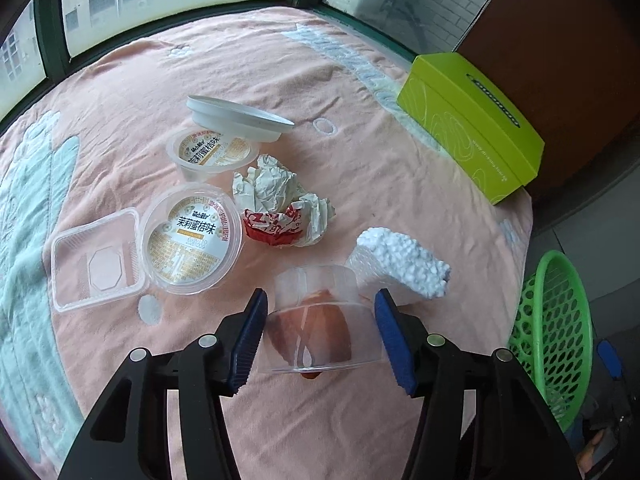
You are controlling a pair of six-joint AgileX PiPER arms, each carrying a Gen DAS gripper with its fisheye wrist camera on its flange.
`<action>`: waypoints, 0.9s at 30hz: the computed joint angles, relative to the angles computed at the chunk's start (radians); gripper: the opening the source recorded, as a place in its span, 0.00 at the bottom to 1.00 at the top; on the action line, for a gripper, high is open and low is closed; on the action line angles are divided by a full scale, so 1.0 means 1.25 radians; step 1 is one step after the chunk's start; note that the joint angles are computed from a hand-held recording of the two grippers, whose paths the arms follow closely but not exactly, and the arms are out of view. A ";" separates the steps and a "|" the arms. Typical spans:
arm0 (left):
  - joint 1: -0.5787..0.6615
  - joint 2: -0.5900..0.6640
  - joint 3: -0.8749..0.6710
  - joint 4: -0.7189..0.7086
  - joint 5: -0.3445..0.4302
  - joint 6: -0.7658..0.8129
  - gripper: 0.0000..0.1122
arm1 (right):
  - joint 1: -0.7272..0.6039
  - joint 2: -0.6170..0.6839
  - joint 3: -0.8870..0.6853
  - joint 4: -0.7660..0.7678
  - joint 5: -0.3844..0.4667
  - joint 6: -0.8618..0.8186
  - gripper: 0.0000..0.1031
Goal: Collect trash
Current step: 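Close the left tool on the clear plastic cup and lift it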
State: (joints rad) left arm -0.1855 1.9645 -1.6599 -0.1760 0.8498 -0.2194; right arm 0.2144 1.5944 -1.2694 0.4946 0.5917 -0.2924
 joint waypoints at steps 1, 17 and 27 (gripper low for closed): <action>-0.004 -0.027 0.042 0.006 -0.034 -0.005 0.48 | 0.004 0.001 0.000 0.002 -0.002 -0.003 0.91; -0.034 -0.225 0.426 0.089 -0.324 -0.138 0.48 | 0.048 -0.024 0.023 0.002 -0.021 -0.011 0.91; -0.023 -0.217 0.379 0.033 -0.226 -0.055 0.48 | 0.047 -0.043 0.037 0.004 -0.028 -0.011 0.91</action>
